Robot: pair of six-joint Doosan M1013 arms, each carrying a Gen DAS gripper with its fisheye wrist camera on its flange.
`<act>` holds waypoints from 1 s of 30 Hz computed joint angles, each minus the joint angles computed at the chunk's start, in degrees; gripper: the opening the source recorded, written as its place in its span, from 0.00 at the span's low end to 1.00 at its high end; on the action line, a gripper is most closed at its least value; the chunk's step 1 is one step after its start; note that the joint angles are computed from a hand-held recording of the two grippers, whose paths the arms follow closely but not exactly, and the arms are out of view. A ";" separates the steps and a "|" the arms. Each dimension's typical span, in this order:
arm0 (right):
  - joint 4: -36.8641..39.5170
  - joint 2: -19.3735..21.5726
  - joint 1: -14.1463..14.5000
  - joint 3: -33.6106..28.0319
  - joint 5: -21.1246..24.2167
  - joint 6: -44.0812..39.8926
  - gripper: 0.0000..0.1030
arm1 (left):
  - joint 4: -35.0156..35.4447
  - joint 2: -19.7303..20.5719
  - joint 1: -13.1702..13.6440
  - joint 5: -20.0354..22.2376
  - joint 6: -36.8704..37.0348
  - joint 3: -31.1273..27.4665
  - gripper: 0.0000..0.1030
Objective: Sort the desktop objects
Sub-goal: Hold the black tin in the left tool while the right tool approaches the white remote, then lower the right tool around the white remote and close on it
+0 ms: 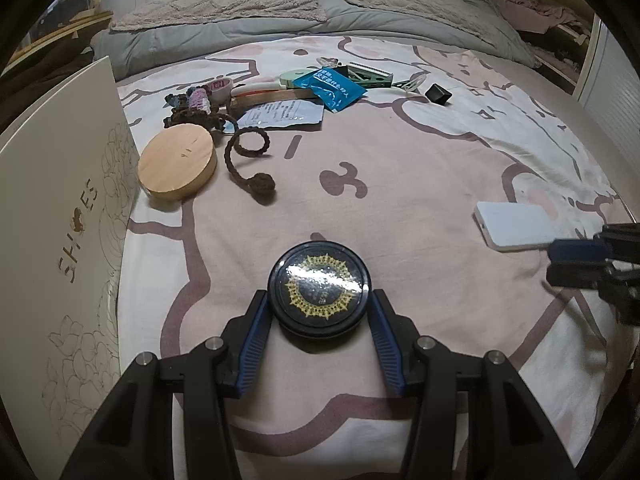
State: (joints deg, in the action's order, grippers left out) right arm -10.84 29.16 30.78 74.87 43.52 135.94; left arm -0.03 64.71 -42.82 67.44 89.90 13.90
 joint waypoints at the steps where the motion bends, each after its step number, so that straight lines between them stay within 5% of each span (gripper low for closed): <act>1: -1.40 0.23 0.07 -0.28 0.86 1.33 0.28 | 0.00 0.09 0.01 0.08 -0.01 -0.19 0.48; 14: -12.41 1.53 1.23 -2.27 5.80 10.95 0.28 | -0.22 -0.89 0.05 -1.44 -0.09 1.99 0.48; 16: -15.73 1.82 1.78 -2.80 7.20 13.59 0.41 | -0.21 -0.88 0.07 -1.42 -0.12 1.97 0.48; 17: -17.25 2.04 1.97 -3.08 7.98 15.21 0.69 | -0.21 -0.87 0.06 -1.37 -0.20 1.95 0.48; 18: -18.53 2.15 2.15 -3.14 8.35 16.29 0.81 | -0.13 -0.71 0.07 -1.15 -0.47 1.62 0.49; 21: -18.18 2.07 2.05 -2.87 7.48 16.25 0.81 | 0.40 -0.46 0.08 -0.89 -1.40 1.12 0.55; 25: -17.92 2.68 1.91 -3.40 6.67 17.35 0.82 | 1.93 1.05 0.13 0.85 -3.95 -1.77 0.78; 30: -18.80 4.13 2.12 -5.02 6.23 19.06 1.00 | 1.91 0.90 0.18 0.71 -4.51 -1.37 0.80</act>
State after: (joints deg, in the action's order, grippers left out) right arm -29.64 33.29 32.90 69.84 49.75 155.00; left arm 1.88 65.61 -42.64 68.15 85.39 12.53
